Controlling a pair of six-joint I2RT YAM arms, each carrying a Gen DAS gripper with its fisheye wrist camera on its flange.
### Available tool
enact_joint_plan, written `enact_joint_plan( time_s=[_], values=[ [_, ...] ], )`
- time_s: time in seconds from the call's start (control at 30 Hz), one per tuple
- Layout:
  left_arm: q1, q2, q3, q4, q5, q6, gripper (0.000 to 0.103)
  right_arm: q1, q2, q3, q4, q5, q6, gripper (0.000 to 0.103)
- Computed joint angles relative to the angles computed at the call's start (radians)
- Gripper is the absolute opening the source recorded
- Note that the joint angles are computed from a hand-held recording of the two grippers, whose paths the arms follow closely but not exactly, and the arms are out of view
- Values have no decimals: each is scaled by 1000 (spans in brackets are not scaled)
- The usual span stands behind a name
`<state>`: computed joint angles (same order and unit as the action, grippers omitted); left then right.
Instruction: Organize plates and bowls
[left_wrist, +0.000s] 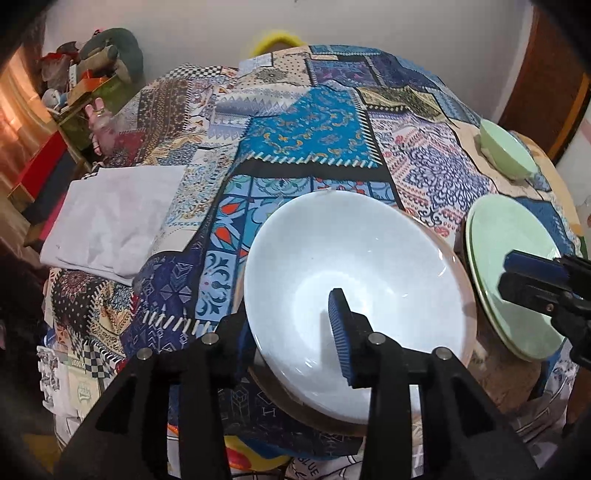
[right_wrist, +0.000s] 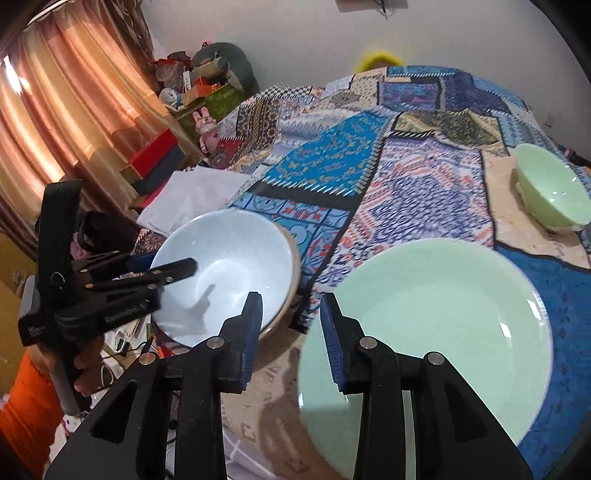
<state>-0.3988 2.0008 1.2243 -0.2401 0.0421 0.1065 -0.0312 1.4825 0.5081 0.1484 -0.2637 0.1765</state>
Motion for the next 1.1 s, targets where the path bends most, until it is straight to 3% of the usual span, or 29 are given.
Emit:
enact_joint_plan(
  time_s=[0.1,0.37,0.6,0.77,1.1],
  values=[
    [4,-31,-8,-2,-6,-14,39,-51,-58,-19,-23,-8,-27,35],
    [-43,-210,-107,93,-37,-28,57,-236,-186,-24,-105,-75,-96,37],
    [-134,-245,-74,83,-38,-75,72,-425,-257,-15,-145,-95,-193,56],
    [-211,-193,3,76,-57,-94,89,-548,-177,31,-142,-121,-248,60],
    [-329,59,318,-53,-30,-142,92,-676,85,154,-39,-126,-277,60]
  ],
)
